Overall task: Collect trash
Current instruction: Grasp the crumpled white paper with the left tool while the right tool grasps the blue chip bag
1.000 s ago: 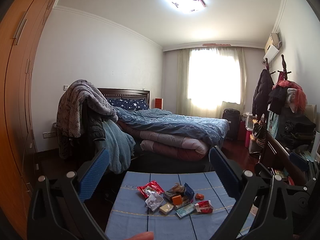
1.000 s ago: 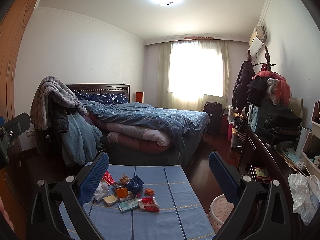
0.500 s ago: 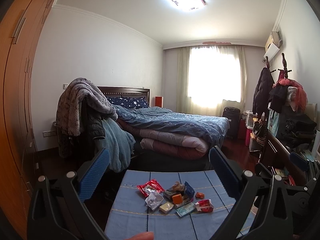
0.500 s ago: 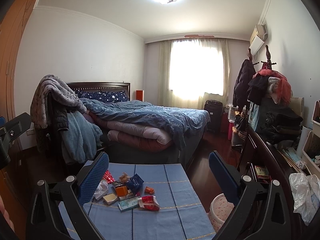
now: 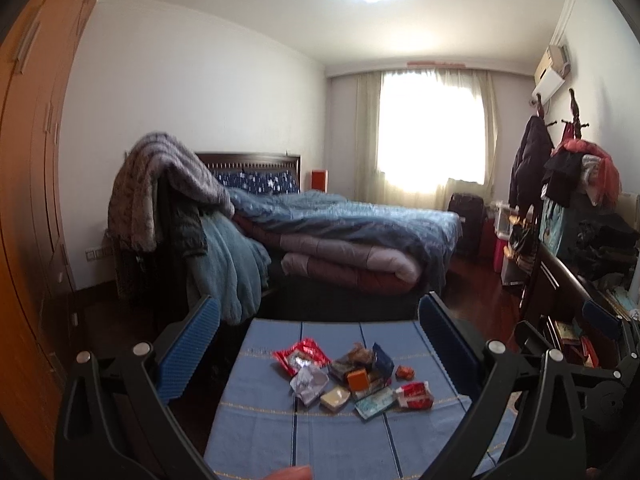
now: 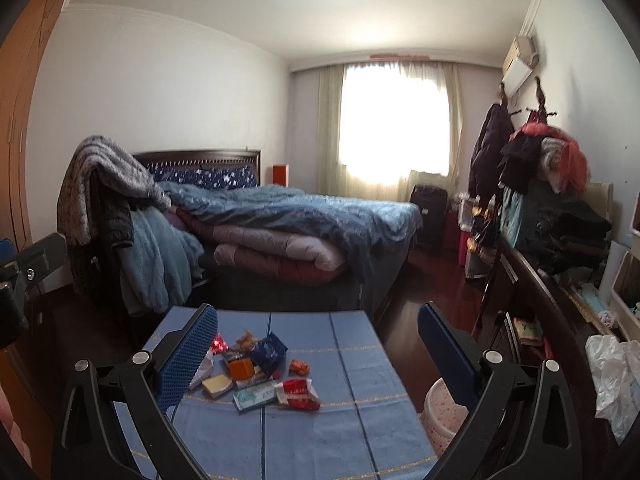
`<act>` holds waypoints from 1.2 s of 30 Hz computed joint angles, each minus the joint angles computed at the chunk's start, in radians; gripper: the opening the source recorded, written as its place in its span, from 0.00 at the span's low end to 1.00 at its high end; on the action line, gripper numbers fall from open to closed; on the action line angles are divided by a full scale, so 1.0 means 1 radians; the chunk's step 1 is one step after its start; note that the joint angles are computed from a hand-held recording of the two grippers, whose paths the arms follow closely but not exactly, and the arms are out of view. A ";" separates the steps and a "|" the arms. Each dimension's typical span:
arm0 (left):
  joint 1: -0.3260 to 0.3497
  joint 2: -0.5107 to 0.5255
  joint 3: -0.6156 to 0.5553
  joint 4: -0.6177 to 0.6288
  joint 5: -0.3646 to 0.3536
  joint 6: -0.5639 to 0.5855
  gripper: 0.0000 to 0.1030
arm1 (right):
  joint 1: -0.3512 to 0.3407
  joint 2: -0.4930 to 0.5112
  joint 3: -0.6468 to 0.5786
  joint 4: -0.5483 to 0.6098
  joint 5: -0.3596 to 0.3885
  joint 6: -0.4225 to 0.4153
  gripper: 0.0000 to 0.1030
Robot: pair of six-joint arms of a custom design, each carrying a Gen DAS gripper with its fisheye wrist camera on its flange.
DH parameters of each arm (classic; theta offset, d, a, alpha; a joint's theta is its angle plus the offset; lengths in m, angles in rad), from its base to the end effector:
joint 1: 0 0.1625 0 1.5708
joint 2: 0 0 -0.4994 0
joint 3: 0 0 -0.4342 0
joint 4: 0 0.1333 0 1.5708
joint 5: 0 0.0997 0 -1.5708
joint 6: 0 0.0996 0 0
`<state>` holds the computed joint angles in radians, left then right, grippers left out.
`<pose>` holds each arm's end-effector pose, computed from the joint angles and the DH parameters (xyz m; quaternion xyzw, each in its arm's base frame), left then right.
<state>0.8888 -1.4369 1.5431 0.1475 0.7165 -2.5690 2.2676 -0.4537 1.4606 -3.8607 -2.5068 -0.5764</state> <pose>-0.1765 -0.5480 0.4985 0.2172 0.7316 -0.5741 0.2967 0.5322 -0.5533 0.0932 0.2080 -0.7355 0.5548 0.3286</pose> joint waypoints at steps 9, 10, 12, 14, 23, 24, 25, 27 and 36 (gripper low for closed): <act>0.155 0.173 -0.133 0.143 0.005 -0.111 0.97 | -0.081 -0.004 0.015 0.236 0.060 0.156 0.96; 0.170 0.194 -0.151 0.160 -0.001 -0.122 0.97 | -0.093 -0.002 0.015 0.280 0.060 0.185 0.96; 0.210 0.241 -0.191 0.199 0.008 -0.141 0.97 | -0.114 0.002 0.012 0.362 0.064 0.230 0.96; 0.254 0.307 -0.258 0.261 0.013 -0.164 0.97 | -0.134 0.015 0.000 0.422 0.062 0.256 0.96; 0.424 0.624 -0.714 0.621 0.158 -0.355 0.97 | -0.193 0.070 -0.083 0.576 0.092 0.310 0.96; 0.432 0.650 -0.751 0.646 0.165 -0.365 0.97 | -0.200 0.079 -0.099 0.590 0.094 0.310 0.96; 0.441 0.691 -0.811 0.690 0.167 -0.381 0.97 | -0.206 0.085 -0.111 0.608 0.097 0.317 0.96; 0.449 0.742 -0.880 0.731 0.165 -0.381 0.97 | -0.218 0.097 -0.135 0.644 0.106 0.334 0.96; 0.475 0.917 -1.137 0.878 0.125 -0.421 0.77 | -0.244 0.134 -0.202 0.675 0.109 0.343 0.96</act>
